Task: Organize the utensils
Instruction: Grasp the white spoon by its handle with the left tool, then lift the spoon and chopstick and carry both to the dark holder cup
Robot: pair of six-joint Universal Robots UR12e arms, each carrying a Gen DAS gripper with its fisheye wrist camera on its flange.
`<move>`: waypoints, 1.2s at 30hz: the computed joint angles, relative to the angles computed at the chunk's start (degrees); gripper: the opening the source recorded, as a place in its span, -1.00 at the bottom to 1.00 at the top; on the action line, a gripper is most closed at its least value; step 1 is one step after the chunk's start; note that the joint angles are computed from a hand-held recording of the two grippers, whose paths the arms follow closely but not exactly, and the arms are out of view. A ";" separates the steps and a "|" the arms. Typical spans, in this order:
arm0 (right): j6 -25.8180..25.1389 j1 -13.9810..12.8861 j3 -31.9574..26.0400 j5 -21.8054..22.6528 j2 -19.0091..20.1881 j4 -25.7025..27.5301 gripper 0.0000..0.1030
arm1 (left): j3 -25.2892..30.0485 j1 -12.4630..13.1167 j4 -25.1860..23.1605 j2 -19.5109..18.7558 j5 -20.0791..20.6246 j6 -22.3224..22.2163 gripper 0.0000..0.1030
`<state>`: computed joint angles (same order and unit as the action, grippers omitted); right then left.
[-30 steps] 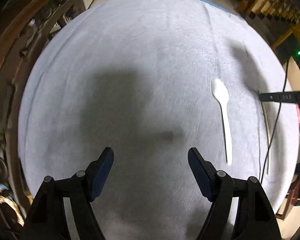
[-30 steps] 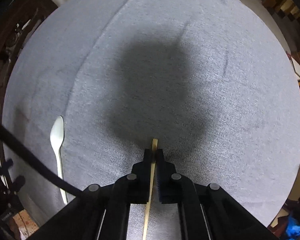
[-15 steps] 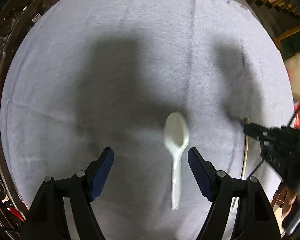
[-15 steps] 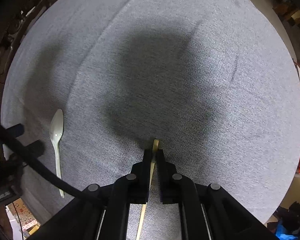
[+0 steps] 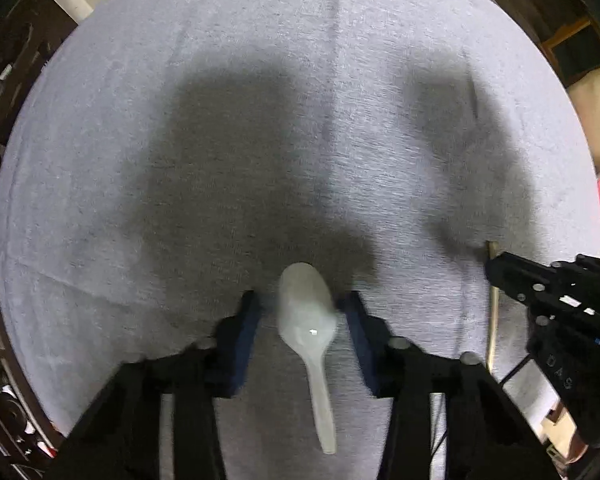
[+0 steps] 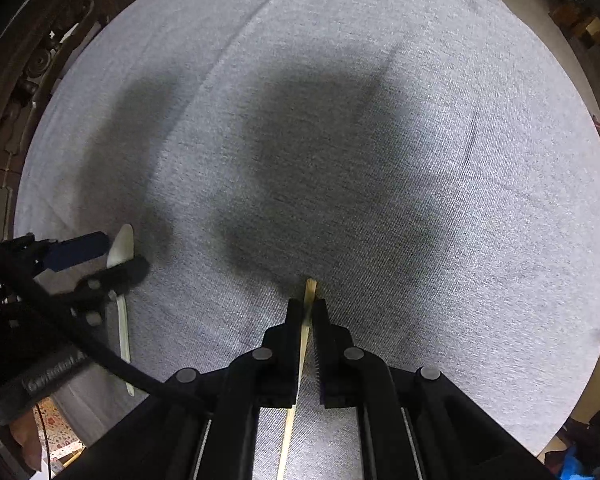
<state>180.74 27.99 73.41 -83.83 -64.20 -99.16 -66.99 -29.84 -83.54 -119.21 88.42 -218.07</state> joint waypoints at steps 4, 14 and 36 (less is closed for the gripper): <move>-0.03 -0.01 0.20 -0.26 -0.19 -0.10 -0.83 | -2.03 0.27 2.45 1.28 -1.21 0.90 -0.39; 2.40 -0.67 3.01 1.90 -1.91 -3.88 -0.85 | -14.58 0.35 9.64 11.76 0.71 -0.63 -0.40; 10.18 -2.40 14.28 4.39 -12.00 -15.20 -0.63 | -29.37 -0.85 20.31 26.09 8.83 -10.18 -0.40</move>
